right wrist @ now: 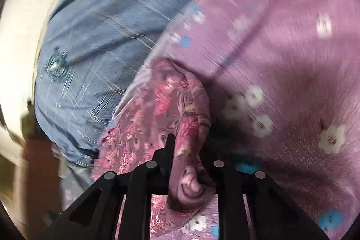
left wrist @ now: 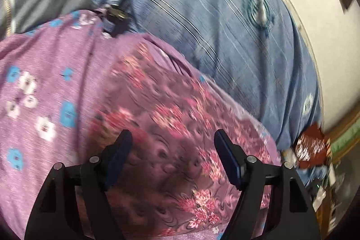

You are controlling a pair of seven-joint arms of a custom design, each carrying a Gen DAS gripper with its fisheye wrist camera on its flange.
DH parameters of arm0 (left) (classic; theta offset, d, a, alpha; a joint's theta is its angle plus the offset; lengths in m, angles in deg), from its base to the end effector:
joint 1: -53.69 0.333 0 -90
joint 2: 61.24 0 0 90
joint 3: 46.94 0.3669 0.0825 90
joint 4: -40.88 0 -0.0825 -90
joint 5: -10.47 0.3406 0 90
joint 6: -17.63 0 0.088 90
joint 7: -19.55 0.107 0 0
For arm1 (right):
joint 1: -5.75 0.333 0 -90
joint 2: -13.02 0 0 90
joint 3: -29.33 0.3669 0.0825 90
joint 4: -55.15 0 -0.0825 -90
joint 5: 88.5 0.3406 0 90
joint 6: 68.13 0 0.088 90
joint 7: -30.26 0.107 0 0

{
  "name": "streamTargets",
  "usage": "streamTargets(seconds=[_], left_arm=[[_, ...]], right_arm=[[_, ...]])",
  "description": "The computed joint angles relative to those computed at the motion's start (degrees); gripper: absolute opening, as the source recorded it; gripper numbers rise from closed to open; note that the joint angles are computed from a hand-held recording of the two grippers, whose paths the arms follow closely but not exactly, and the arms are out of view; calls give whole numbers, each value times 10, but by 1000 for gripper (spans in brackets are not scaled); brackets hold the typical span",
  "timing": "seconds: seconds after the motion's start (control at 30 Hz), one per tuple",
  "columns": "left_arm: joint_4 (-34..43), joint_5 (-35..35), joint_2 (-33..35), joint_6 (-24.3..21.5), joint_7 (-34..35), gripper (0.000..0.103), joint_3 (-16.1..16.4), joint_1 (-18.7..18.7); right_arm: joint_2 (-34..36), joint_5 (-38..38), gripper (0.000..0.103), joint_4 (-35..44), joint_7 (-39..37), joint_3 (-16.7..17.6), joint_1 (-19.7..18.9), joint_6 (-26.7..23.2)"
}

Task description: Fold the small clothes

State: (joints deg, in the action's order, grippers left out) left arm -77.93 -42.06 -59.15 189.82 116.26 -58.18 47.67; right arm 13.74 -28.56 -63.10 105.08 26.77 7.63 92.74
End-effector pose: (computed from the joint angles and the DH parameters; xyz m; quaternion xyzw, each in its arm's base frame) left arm 0.5469 -0.1077 0.5698 -0.7506 0.4751 -0.4555 0.0575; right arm 0.5498 -0.0480 0.5642 -0.4058 0.7975 -0.0535 0.4432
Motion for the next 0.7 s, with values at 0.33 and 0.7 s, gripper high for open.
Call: streamTargets(seconds=[0.33, 0.7], left_arm=[[-27, 134, -11, -62, -180, 75, 50, 55], [-38, 191, -30, -74, -229, 75, 80, 97]], right_arm=[[-4, -348, 13, 36, 136, 58, 93, 81], [91, -466, 9, 128, 202, 104, 189, -1]])
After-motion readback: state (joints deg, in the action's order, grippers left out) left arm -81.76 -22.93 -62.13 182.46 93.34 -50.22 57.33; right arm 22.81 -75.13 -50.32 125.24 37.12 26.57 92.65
